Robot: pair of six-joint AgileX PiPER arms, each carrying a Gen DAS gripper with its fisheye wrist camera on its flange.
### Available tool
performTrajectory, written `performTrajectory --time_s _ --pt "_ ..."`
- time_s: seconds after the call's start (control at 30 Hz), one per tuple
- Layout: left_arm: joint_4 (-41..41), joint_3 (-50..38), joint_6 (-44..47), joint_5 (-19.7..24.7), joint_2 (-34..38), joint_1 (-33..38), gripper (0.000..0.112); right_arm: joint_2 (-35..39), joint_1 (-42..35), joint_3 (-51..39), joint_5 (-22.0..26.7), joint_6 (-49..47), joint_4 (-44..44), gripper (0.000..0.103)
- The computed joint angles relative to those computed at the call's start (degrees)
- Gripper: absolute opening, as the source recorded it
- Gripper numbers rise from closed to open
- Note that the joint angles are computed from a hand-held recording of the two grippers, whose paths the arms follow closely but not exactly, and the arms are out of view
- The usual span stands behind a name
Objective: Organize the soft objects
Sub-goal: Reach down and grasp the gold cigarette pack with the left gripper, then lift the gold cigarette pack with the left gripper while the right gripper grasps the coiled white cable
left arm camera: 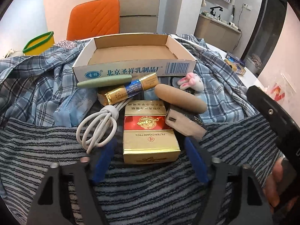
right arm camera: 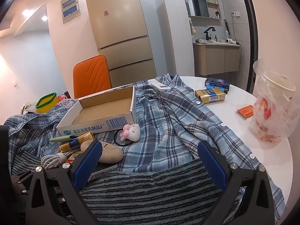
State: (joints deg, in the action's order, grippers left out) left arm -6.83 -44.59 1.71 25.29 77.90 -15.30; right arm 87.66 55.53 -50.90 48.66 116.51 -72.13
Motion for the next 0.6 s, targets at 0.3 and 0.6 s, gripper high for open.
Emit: performTrajectory --time_s 0.3,0.6 --pt "-12.12 4.36 15.24 -2.77 -8.27 3.14 0.056 0.05 -0.47 -0.04 -0.21 -1.29 0.96 0.103" --pt "-33.92 5.54 39.46 0.68 -17.40 15.38 0.056 1.96 1.53 -3.68 3.28 -6.14 3.76 0.103"
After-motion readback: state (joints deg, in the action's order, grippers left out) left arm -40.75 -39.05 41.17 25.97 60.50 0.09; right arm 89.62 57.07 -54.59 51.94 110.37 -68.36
